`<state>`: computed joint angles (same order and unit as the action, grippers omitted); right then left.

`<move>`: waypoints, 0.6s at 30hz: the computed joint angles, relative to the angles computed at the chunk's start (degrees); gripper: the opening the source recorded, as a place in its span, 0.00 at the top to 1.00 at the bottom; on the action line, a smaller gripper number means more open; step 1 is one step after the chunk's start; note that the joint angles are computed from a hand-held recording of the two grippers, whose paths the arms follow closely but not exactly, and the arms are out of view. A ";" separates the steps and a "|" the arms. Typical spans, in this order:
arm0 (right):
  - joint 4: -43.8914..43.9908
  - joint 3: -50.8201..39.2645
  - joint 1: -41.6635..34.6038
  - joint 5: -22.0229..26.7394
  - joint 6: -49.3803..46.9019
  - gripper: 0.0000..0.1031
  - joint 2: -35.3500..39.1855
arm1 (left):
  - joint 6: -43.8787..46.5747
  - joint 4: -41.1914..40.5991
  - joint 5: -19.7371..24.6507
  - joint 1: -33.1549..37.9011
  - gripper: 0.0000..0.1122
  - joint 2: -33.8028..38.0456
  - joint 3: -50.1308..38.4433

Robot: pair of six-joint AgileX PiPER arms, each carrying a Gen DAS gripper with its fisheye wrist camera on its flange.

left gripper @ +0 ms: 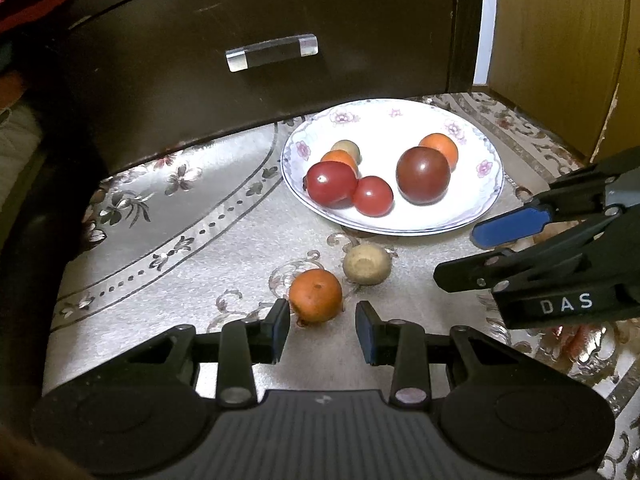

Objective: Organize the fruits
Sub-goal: 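Move left tool to the last orange while right tool approaches the tan fruit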

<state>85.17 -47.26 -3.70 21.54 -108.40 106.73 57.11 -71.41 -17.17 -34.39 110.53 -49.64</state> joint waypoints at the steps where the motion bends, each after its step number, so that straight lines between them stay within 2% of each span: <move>1: -0.09 -0.14 0.03 -0.08 0.26 0.59 0.14 | -0.12 0.17 0.11 0.13 0.63 0.28 -0.26; 6: -2.42 -1.10 -0.25 0.17 3.00 0.59 1.05 | -2.63 2.76 -0.11 0.52 0.63 1.55 -1.03; 14: -4.74 -2.09 -0.81 0.78 5.85 0.59 1.56 | -12.77 13.61 -1.66 1.11 0.63 3.02 -0.79; 18: -5.61 -2.40 -1.14 1.07 6.64 0.59 1.85 | -13.50 14.28 -2.51 0.76 0.67 3.29 -0.77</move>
<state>79.55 -49.66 -4.83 22.62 -101.76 108.58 43.61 -57.13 -19.68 -33.63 113.83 -50.42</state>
